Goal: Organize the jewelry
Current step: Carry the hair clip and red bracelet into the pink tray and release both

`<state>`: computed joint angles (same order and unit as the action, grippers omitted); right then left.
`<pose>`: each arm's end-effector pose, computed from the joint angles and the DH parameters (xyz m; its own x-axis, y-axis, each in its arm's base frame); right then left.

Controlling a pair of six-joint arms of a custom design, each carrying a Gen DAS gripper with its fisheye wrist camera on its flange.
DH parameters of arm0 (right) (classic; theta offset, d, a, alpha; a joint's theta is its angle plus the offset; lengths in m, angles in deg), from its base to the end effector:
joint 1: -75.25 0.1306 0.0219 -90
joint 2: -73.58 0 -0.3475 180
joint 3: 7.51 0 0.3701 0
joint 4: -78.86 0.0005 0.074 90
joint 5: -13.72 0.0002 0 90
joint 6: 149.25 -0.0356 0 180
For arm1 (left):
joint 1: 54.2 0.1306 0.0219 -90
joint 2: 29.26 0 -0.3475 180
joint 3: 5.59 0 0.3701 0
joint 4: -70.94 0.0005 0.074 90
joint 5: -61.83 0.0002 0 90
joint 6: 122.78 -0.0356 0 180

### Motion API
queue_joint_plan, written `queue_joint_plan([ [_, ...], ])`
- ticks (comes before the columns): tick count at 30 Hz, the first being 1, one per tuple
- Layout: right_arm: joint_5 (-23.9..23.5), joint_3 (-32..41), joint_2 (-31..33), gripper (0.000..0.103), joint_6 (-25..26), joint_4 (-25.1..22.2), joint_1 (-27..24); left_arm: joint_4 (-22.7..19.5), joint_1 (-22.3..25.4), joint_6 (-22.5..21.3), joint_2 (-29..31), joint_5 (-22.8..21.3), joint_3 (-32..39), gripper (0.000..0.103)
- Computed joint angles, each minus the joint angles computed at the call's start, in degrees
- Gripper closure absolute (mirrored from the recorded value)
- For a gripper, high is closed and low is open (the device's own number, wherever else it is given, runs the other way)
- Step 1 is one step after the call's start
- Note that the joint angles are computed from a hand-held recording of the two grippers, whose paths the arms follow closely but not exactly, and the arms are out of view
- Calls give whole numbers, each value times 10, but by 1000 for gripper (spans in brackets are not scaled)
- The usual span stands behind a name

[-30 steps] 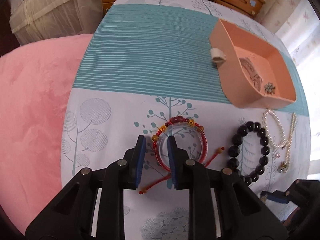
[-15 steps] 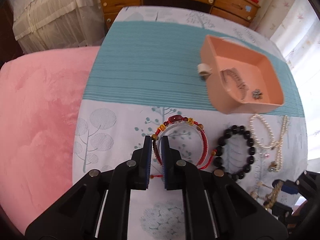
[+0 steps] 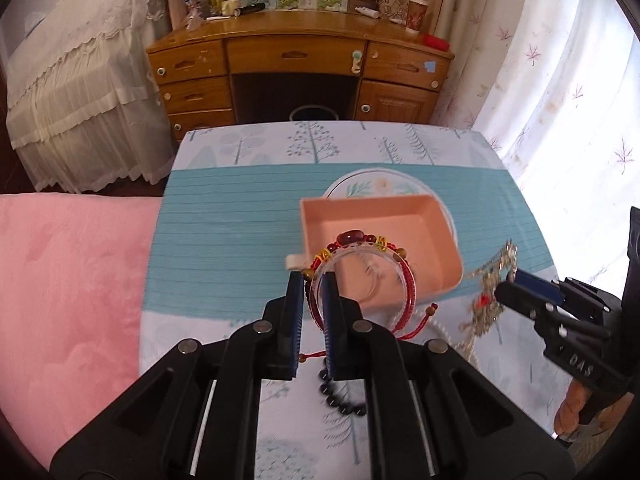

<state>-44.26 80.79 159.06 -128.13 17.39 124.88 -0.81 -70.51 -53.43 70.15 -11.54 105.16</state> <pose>0.2856 0.3061 0.4061 -0.6352 0.4739 -0.6099 0.3476 0.8806 0.3222 0.4719 -0.1492 0.4521 -0.6382 0.5388 -0.5498 0.6730 0.7373 -0.0587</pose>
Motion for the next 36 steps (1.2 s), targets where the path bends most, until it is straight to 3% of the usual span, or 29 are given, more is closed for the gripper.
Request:
queue_joint_plan([
  [7,-41,-25,-28,77,-31,42,-97,31,-51,80,77,-24,44,96],
  [16,-123,5,56,77,-39,61,-182,84,-73,118,149,-69,36,96],
  [23,-161,23,107,76,-39,49,-199,109,-63,110,151,-60,14,96],
  [36,-138,15,92,73,-49,44,-185,106,-52,86,90,-51,-39,92],
])
